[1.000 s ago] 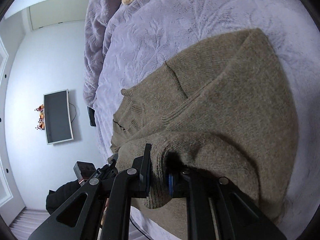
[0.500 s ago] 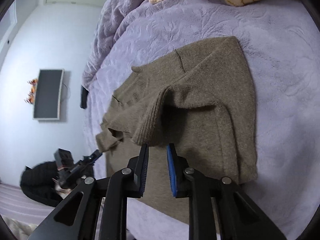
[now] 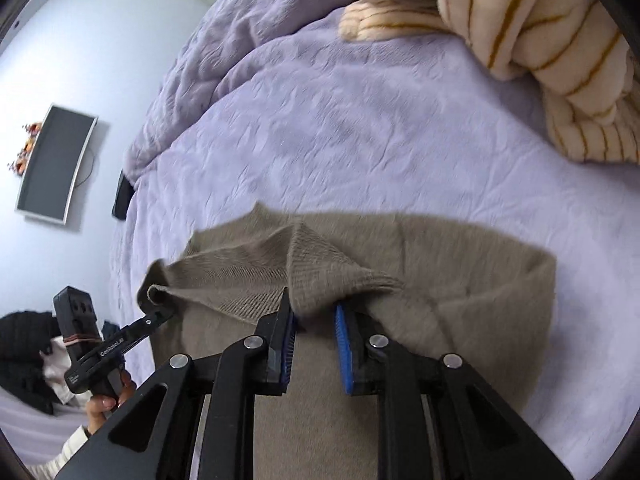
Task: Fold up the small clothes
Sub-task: 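Lift the hem with both tools and fold it over toward the collar, then open both tools and withdraw them from the folded sweater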
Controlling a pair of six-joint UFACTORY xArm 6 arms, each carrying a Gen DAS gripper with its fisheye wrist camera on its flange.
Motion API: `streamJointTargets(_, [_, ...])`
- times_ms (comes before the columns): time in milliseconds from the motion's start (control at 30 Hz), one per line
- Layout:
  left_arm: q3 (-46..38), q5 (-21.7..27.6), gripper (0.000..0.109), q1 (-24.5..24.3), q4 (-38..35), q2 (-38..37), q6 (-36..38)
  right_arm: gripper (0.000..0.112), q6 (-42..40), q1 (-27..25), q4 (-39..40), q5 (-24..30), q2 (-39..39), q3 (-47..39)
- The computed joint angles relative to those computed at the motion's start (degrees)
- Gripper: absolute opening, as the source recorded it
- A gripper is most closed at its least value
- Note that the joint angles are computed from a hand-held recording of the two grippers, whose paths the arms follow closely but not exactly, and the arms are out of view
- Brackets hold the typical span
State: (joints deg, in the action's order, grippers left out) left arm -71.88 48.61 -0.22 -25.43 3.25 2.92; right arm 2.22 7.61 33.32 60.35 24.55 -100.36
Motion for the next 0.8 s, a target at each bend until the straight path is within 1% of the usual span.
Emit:
streamJointTargets(33, [-0.6, -0.5, 0.013, 0.4, 0.2, 0.3, -0.5, 0.023, 0.6, -0.1, -0.9, 0.2, 0.5, -0.9])
streamJointTargets(100, [-1.0, -1.2, 0.013, 1.0, 1.6, -0.1, -1.8, 0.034, 1.1, -0.3, -2.9, 0.5, 0.4, -1.6])
streamJointTargets(200, [-1.1, -0.8, 0.013, 1.7, 2.5, -1.2, -2.2, 0.036, 2.0, 0.2, -5.2, -0.9, -2.2, 0.7])
streamJointTargets(267, [-0.3, 0.4, 0.013, 1.5, 3.1, -2.5, -0.7, 0.036, 2.0, 0.6, -6.0, -2.9, -4.8, 3.6])
streamJointTargets(333, [0.9, 1.5, 0.013, 0.4, 4.3, -3.4, 0.5, 0.036, -1.4, 1.0, -3.1, -4.2, -7.4, 6.6])
streamJointTargets(367, [1.4, 1.8, 0.013, -0.2, 5.4, -3.4, 0.4, 0.036, -2.7, 1.4, -1.8, -3.6, -7.5, 6.8])
streamJointTargets(433, [1.6, 2.3, 0.013, -1.5, 7.4, -2.2, -1.5, 0.036, -5.9, 2.2, -0.2, -0.4, -7.1, 6.7])
streamJointTargets(500, [1.7, 1.5, 0.013, -2.1, 8.2, -1.0, -4.1, 0.036, -5.4, 3.5, -3.4, 0.8, -5.4, 5.5])
streamJointTargets(567, [2.0, -0.1, 0.013, -2.4, 9.4, -0.4, -7.2, 0.035, -2.9, 4.2, -6.8, -2.2, -4.6, 6.0])
streamJointTargets(633, [1.8, -0.1, 0.013, -2.0, 8.9, -0.2, -8.5, 0.035, 3.2, 3.9, -11.4, -8.1, -5.4, 8.4])
streamJointTargets(667, [1.8, -0.1, 0.013, -1.9, 9.5, -0.4, -9.1, 0.035, 7.1, 3.7, -14.8, -11.1, -6.2, 10.0])
streamJointTargets(700, [1.8, 0.1, 0.013, -1.7, 10.8, -0.9, -9.6, 0.036, 12.0, 3.3, -20.0, -13.2, -7.1, 11.3])
streamJointTargets(767, [2.2, 0.7, 0.013, -1.4, 13.4, -2.2, -10.3, 0.040, 17.9, 2.1, -26.2, -13.7, -8.2, 12.4])
streamJointTargets(800, [2.4, 1.1, 0.013, -1.3, 14.6, -2.8, -10.7, 0.040, 19.6, 1.1, -27.2, -13.8, -9.1, 13.4])
